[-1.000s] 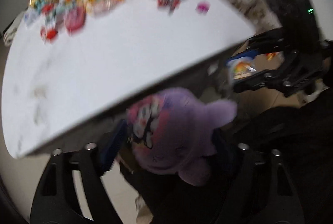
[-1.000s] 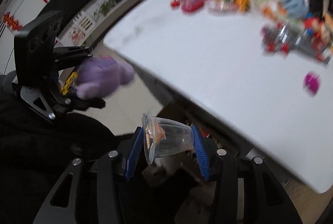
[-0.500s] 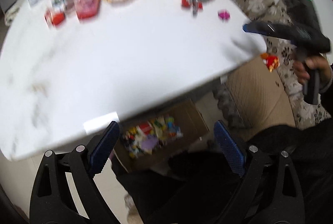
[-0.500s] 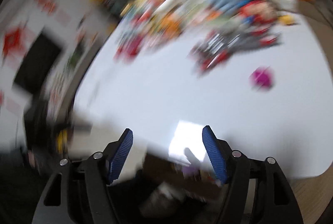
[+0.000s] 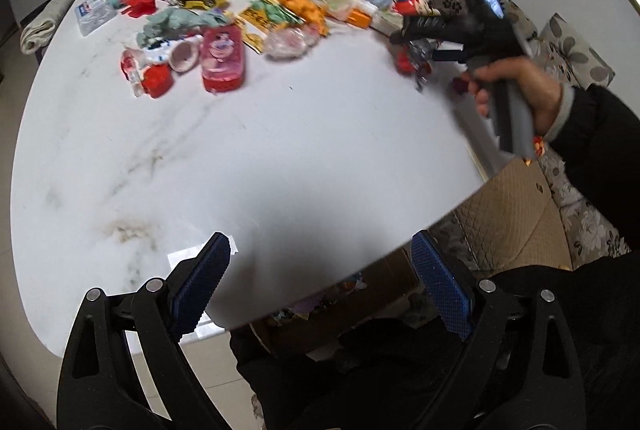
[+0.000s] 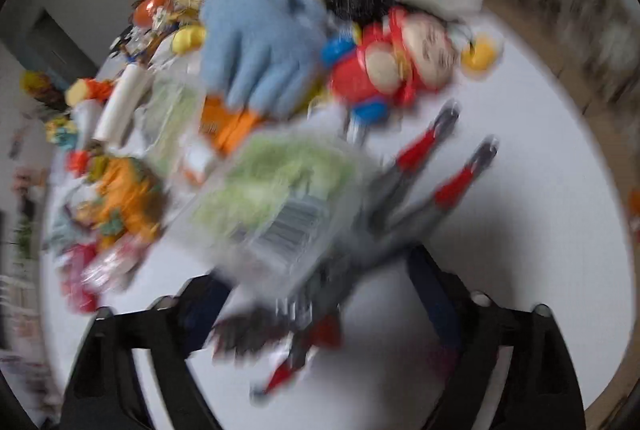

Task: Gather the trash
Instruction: 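Grasp the pink toy phone with the left gripper while the right gripper grasps the silver robot figure, then drop the pink phone and silver robot into the cardboard box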

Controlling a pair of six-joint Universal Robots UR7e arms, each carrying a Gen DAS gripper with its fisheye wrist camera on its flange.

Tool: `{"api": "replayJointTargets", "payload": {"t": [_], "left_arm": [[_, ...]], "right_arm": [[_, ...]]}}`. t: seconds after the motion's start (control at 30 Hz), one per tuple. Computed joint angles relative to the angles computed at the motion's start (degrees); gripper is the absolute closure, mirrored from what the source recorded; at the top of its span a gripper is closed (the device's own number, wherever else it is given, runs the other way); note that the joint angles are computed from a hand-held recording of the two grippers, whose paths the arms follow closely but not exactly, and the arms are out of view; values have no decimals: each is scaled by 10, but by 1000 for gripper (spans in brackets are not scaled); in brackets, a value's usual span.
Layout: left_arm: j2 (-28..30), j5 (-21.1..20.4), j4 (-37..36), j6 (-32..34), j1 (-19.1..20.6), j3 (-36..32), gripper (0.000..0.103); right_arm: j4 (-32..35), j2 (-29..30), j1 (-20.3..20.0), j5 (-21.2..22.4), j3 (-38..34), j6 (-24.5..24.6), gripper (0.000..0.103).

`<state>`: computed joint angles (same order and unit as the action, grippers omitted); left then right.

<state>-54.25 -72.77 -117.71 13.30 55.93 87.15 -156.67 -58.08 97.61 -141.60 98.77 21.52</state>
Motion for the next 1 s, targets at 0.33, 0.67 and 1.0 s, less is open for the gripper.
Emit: {"api": "replayJointTargets", "payload": {"t": [0.33, 0.67, 1.0], "left_arm": [[50, -5, -43, 3, 6, -52, 13], [196, 100, -85, -32, 5, -186, 13], [220, 103, -87, -38, 16, -240, 62]], "right_arm": [[-66, -84, 2, 123, 109, -52, 61], [-90, -117, 15, 185, 163, -40, 61], [-99, -117, 17, 227, 165, -58, 61]]}}
